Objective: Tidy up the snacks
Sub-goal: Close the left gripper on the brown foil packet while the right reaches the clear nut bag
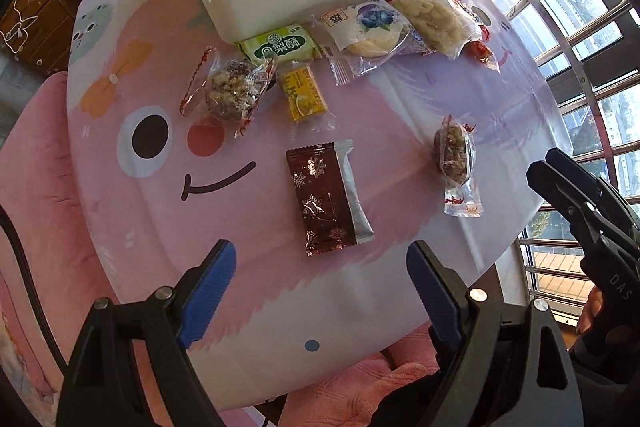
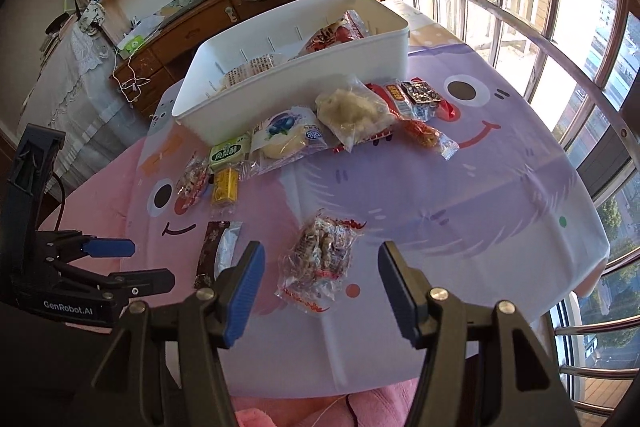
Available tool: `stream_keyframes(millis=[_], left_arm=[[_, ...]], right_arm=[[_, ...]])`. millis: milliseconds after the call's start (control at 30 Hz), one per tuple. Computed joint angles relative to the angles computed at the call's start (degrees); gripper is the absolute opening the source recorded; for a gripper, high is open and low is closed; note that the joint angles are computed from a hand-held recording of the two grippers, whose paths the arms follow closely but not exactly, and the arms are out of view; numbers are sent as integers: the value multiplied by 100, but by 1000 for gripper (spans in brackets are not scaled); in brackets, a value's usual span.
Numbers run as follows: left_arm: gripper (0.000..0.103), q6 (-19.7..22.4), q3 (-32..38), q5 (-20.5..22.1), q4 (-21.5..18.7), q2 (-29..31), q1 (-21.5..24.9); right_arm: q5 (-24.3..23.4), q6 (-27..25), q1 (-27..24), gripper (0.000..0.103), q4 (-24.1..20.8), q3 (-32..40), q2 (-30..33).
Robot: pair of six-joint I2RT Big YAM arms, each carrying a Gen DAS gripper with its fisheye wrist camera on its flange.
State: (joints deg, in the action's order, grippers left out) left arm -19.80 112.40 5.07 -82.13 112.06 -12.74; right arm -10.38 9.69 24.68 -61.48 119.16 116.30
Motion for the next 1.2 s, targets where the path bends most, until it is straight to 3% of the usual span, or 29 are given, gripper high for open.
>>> stream_keyframes(millis=[333, 533, 1067, 1200], left_arm=[[86, 162, 226, 306, -93, 510, 85], [82, 220, 460, 409, -186, 746, 139], [45, 494, 1440, 549, -665, 1475, 104], [40, 566, 1650, 583, -735, 1618, 82]], right_arm=[[347, 246, 130, 59, 188, -156, 147], [415, 350, 195, 59, 69, 124, 440], [489, 629, 247, 59, -552, 855, 1015], [508, 643, 283, 59, -697, 1035, 1136]])
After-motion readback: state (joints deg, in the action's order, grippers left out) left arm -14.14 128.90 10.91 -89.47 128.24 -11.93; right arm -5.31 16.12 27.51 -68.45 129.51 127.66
